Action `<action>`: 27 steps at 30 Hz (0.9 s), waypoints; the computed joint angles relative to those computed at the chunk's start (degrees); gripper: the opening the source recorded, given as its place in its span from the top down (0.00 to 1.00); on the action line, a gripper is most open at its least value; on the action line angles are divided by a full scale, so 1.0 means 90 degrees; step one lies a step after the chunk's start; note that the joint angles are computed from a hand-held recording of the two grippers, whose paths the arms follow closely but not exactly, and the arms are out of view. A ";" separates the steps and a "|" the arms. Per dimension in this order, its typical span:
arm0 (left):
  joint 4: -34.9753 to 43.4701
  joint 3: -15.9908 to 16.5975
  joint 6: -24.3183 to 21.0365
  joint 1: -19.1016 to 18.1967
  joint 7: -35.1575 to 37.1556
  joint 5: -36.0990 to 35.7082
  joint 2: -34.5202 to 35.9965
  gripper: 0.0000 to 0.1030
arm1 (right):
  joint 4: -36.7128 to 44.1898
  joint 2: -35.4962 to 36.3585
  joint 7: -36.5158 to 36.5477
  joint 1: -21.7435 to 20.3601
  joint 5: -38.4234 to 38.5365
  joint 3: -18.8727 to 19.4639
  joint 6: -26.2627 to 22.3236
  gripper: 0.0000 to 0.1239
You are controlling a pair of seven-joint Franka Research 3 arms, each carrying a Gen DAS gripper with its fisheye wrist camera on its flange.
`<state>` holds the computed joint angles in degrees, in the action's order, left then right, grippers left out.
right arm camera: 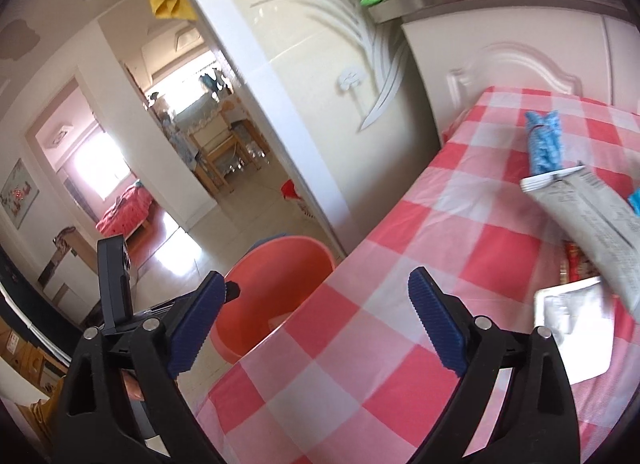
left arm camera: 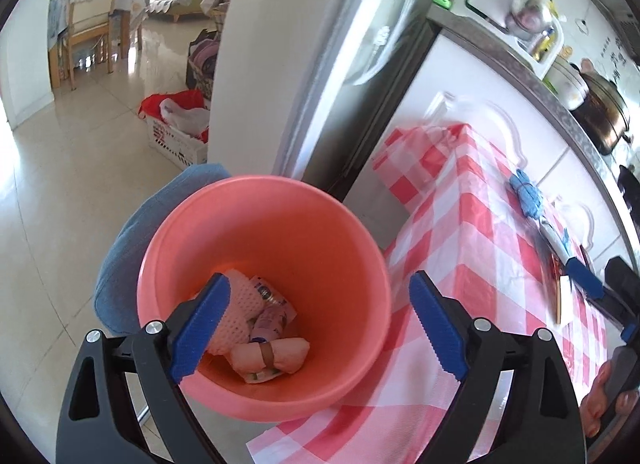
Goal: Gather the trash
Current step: 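Move both open tools back over the table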
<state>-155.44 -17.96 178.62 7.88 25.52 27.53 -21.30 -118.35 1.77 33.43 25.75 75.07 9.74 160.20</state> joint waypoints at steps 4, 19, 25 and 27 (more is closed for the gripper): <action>0.0152 0.0444 -0.0291 -0.0652 0.0329 -0.0342 0.0073 0.12 | -0.0169 -0.0206 -0.0238 -0.0130 0.0315 -0.0139 -0.0084 0.25; 0.1582 0.0164 -0.1629 -0.1429 0.0268 0.0023 0.0723 0.12 | -0.0908 -0.0941 -0.0591 -0.0541 0.0553 -0.0656 -0.0443 0.25; 0.2180 0.0105 -0.2057 -0.1692 -0.0004 0.0457 0.1041 0.12 | -0.1049 -0.1106 -0.0532 -0.0767 0.0557 -0.0890 -0.0607 0.25; 0.2410 0.0100 -0.2218 -0.1804 -0.0041 0.0568 0.1178 0.12 | -0.1059 -0.1129 -0.0540 -0.0862 0.0653 -0.0968 -0.0626 0.25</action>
